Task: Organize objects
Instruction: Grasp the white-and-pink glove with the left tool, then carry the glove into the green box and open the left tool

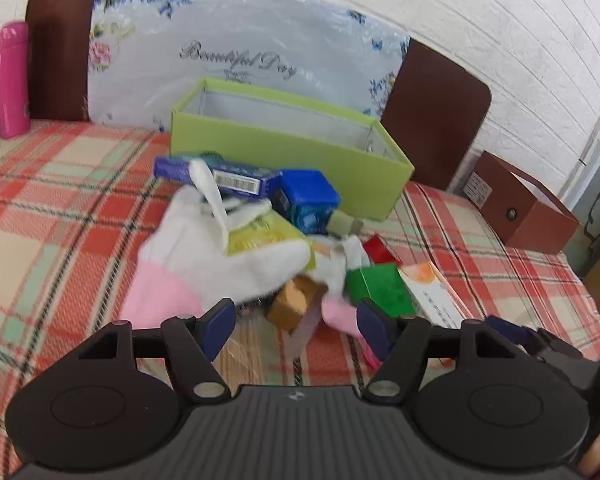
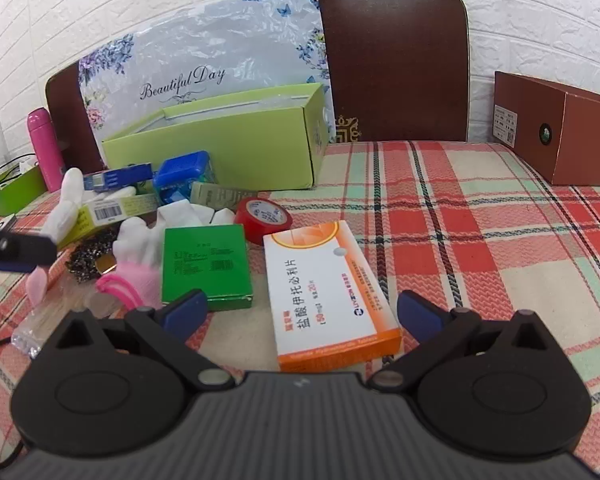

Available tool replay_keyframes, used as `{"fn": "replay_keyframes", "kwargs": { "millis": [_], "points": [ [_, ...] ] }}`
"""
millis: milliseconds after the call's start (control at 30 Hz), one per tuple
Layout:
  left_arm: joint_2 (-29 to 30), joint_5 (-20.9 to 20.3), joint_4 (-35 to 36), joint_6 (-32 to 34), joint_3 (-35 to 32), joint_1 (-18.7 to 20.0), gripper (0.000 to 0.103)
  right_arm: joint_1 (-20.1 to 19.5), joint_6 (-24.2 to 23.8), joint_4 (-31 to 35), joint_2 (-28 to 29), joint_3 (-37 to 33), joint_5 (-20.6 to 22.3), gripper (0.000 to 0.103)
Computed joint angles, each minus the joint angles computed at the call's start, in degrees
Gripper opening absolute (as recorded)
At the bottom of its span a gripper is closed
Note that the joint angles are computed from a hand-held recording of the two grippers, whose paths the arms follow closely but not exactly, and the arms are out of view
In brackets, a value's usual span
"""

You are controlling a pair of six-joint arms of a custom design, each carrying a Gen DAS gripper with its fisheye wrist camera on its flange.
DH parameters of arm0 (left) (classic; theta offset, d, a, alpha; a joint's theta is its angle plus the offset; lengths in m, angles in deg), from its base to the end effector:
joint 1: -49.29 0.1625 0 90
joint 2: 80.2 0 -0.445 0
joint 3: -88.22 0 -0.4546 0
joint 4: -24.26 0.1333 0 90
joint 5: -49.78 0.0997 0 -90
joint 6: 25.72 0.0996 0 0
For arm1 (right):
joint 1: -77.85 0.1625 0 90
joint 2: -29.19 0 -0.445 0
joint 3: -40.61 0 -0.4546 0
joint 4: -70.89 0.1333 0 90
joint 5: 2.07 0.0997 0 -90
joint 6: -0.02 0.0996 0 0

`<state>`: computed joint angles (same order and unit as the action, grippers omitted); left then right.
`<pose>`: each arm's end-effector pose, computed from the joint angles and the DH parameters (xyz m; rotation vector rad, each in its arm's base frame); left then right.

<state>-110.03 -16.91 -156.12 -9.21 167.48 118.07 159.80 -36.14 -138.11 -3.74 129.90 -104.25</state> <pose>-0.1347 -0.8241 0.0348 0.6511 2.5248 -0.9919 0.0051 -0.7659 0.0697 0.4100 -2.2471 1.1935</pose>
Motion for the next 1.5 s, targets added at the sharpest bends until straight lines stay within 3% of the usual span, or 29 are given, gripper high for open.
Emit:
{"fn": "replay_keyframes", "kwargs": {
  "millis": [133, 233, 367, 433, 467, 533, 633, 733, 800, 833, 900, 1033, 1233, 1300, 1333, 1367, 1433, 1500],
  "points": [
    [0.3, 3.1, -5.2, 5.1, 0.0, 0.4, 0.083, -0.2, -1.3, 1.4, -1.2, 1.5, 5.4, 0.102],
    [1.2, 4.8, -5.8, 7.3, -1.5, 1.6, 0.085, 0.3, -2.5, 4.7, -0.7, 0.2, 7.3, 0.093],
    [3.1, 4.0, 0.5, 5.9, -6.0, 3.7, 0.085, 0.8, -2.5, 9.7, 0.5, -2.3, 8.0, 0.080],
    [3.2, 0.4, 6.6, 2.4, -8.1, 5.0, 0.082, 0.8, -1.3, 12.0, 1.1, -3.8, 8.4, 0.077],
    [3.1, -2.3, 8.9, 1.0, -8.8, 5.6, 0.057, 0.7, 0.0, 13.0, 1.5, -4.7, 8.8, 0.076],
    [2.8, -3.2, 12.3, -0.4, -9.6, 5.9, 0.021, 0.5, 2.0, 13.2, 2.4, -6.5, 9.0, 0.076],
    [-0.1, -5.3, 13.7, -1.6, -6.7, 6.0, 0.009, 0.4, 5.6, 13.3, 3.4, -8.8, 7.8, 0.076],
    [-4.6, -6.2, 12.7, 1.7, -0.6, 5.5, 0.009, 0.0, 6.0, 15.7, 3.9, -10.3, 6.8, 0.076],
    [-6.1, -3.3, 12.7, 3.2, 1.8, 5.0, 0.010, 0.3, 4.9, 15.9, 3.8, -9.9, 5.9, 0.063],
    [-6.3, -1.7, 12.7, 3.5, 2.5, 4.9, 0.010, 0.6, 4.3, 15.9, 3.6, -9.5, 5.4, 0.061],
    [-5.8, 0.8, 11.9, 3.4, 2.8, 5.0, 0.018, 1.0, 2.1, 14.8, 3.1, -7.9, 5.2, 0.061],
    [-3.7, 2.0, 10.2, 0.9, 0.3, 5.5, 0.064, 1.0, 1.7, 14.0, 2.4, -5.8, 4.3, 0.061],
    [-1.5, 0.7, 9.7, -3.2, -3.8, 6.1, 0.067, 1.0, 2.7, 13.6, 2.0, -5.2, 4.1, 0.062],
    [-1.6, -1.9, 11.5, -6.9, -4.8, 6.8, 0.063, 0.9, 2.5, 13.7, 2.1, -5.4, 4.1, 0.062],
    [-1.6, -3.2, 12.3, -8.1, -5.2, 7.2, 0.054, 0.9, 2.6, 13.8, 2.1, -5.4, 4.1, 0.062],
    [-1.7, -4.7, 13.9, -9.0, -5.8, 7.5, 0.030, 0.9, 2.7, 13.9, 2.1, -5.4, 4.0, 0.062],
    [-1.6, -4.9, 17.4, -9.7, -7.0, 7.5, 0.008, 1.0, 2.2, 13.8, 2.1, -5.4, 3.7, 0.061],
    [-1.8, -3.8, 17.5, -9.2, -6.6, 7.1, 0.005, 1.3, 2.2, 13.7, 1.7, -4.9, 3.3, 0.061]
  ]
}}
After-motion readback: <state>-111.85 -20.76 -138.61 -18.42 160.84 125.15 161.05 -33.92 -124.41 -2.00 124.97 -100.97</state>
